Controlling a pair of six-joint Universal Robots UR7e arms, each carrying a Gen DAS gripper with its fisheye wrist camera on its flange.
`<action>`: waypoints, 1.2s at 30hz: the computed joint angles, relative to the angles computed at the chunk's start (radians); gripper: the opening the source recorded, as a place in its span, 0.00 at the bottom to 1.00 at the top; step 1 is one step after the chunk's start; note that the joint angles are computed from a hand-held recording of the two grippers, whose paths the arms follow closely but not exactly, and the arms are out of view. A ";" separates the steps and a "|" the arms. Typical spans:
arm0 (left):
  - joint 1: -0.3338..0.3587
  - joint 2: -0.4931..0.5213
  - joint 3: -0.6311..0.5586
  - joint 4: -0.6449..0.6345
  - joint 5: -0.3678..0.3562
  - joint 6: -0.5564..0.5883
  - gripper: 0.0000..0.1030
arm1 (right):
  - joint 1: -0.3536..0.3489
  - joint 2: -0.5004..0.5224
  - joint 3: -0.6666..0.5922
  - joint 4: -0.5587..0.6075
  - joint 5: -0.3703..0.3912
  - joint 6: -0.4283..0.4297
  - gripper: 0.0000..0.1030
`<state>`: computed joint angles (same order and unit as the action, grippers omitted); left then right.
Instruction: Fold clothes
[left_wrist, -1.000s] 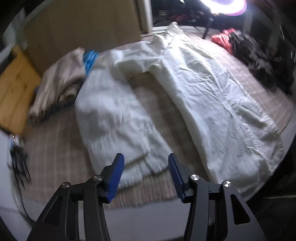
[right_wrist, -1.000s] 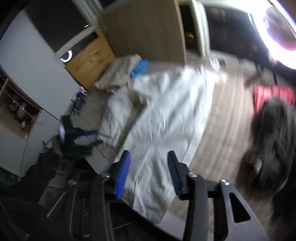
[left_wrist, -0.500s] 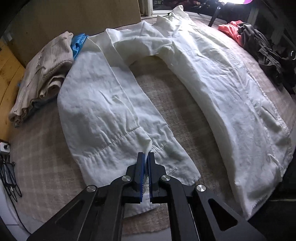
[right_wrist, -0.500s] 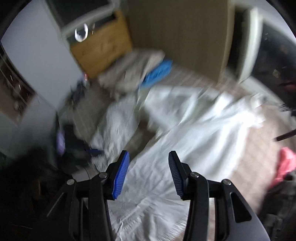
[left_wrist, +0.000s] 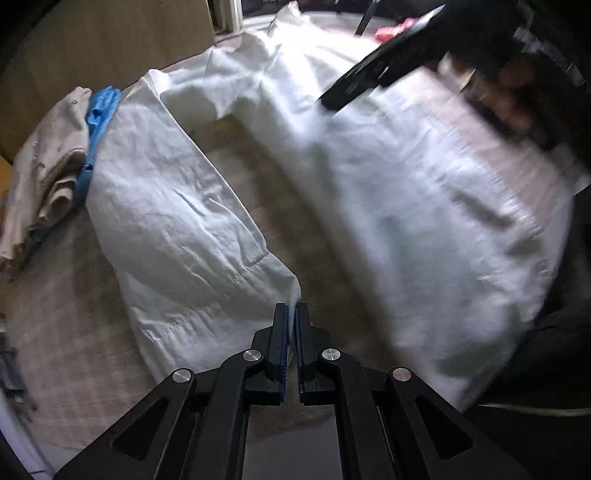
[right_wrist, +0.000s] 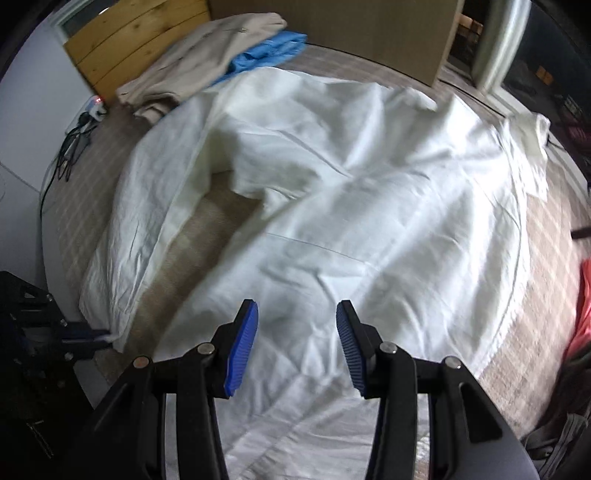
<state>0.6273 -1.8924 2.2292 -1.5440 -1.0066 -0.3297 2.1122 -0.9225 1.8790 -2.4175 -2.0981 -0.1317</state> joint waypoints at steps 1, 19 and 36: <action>0.002 0.007 0.002 0.009 0.015 0.001 0.09 | -0.006 -0.007 0.004 -0.002 0.008 0.001 0.43; -0.040 -0.034 0.060 0.050 0.085 0.063 0.39 | -0.034 -0.072 0.038 0.026 0.063 -0.017 0.43; 0.248 -0.023 -0.177 -0.128 0.023 0.115 0.04 | -0.043 -0.100 0.039 0.049 0.015 0.037 0.43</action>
<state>0.8756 -1.9152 2.0519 -1.6719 -0.9832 -0.2145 2.0694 -1.0225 1.9181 -2.3689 -2.0835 -0.0943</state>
